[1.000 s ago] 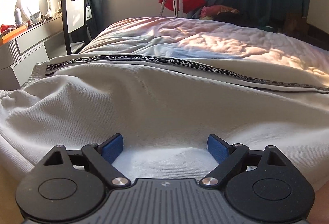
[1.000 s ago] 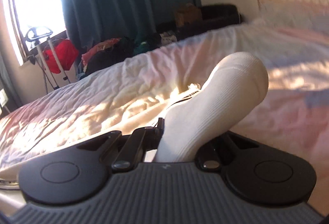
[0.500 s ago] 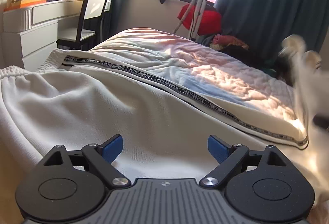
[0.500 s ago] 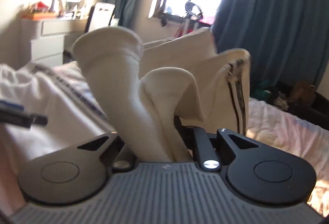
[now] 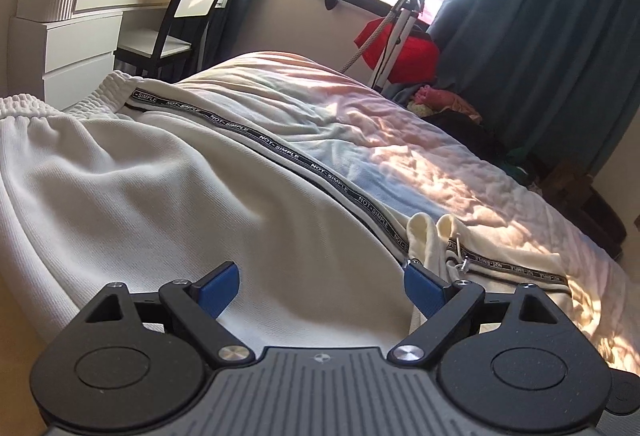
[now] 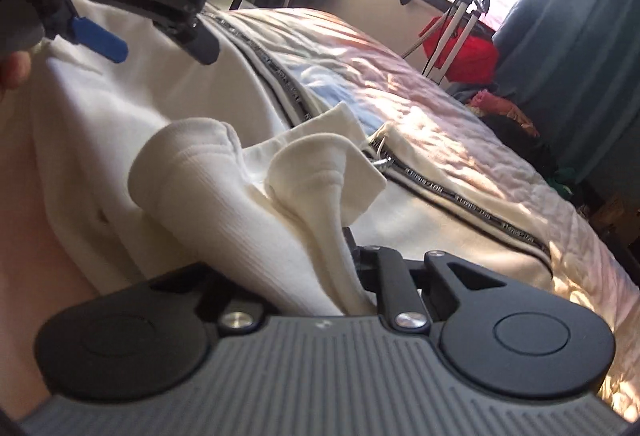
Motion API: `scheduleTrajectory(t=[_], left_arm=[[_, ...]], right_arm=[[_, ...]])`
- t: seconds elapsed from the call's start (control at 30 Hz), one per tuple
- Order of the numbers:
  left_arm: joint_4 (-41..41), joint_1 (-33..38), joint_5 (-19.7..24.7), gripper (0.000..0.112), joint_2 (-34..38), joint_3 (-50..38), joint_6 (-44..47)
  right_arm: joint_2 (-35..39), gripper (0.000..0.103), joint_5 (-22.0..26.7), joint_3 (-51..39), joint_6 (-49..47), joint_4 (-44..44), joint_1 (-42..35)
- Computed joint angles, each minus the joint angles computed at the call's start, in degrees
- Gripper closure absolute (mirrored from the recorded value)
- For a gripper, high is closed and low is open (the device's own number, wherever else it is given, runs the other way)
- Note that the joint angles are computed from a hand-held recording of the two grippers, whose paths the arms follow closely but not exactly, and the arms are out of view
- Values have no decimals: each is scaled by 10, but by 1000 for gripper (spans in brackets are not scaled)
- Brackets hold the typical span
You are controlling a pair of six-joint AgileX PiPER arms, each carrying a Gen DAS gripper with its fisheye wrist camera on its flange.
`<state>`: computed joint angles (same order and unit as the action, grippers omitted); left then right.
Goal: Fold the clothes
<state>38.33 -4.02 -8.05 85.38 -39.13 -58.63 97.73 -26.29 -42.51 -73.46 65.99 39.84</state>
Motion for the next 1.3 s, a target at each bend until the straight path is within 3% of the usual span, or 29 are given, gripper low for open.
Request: scheduleTrajectory(t=[0.07, 0.17, 0.2, 0.23, 0.3, 0.37, 0.5, 0.6, 0.7, 0.77, 0.9, 0.93, 1.07, 1.17, 1.3], left_arm=[[-72, -8, 0, 24, -5, 6, 75], [-48, -6, -9, 24, -20, 17, 51], [-25, -3, -14, 24, -26, 21, 26], [-4, -1, -19, 24, -31, 25, 4], [16, 3, -29, 24, -43, 33, -14], [12, 3, -37, 24, -56, 42, -8], [116, 18, -82, 24, -77, 58, -103], [155, 20, -126, 24, -81, 65, -124], [89, -13, -140, 24, -74, 67, -31], [70, -30, -156, 25, -63, 65, 7], [190, -26, -213, 28, -13, 37, -86], [218, -25, -220, 33, 2, 26, -107], [267, -34, -223, 45, 62, -7, -114], [287, -36, -234, 60, 97, -27, -107], [311, -39, -239, 67, 133, -50, -98]], right_arm=[[3, 87, 27, -11, -15, 24, -11], [-30, 75, 182, -31, -60, 92, -88], [-42, 60, 240, -30, -38, 91, -113], [-53, 39, 297, -31, 7, 68, -139], [-77, 13, 411, -30, 29, 80, -189], [-105, 13, 521, -10, -21, 136, -246], [-152, 13, 599, 21, -40, 215, -330], [-137, 14, 592, -12, 19, 213, -364], [-99, 12, 551, -79, 135, 155, -370], [-53, 14, 576, -134, 164, 152, -381], [46, 17, 571, -250, 250, 90, -365], [65, 26, 572, -262, 248, 100, -363], [120, 27, 605, -255, 143, 203, -371], [142, 33, 585, -256, 99, 205, -361], [177, 36, 571, -291, 78, 194, -350]])
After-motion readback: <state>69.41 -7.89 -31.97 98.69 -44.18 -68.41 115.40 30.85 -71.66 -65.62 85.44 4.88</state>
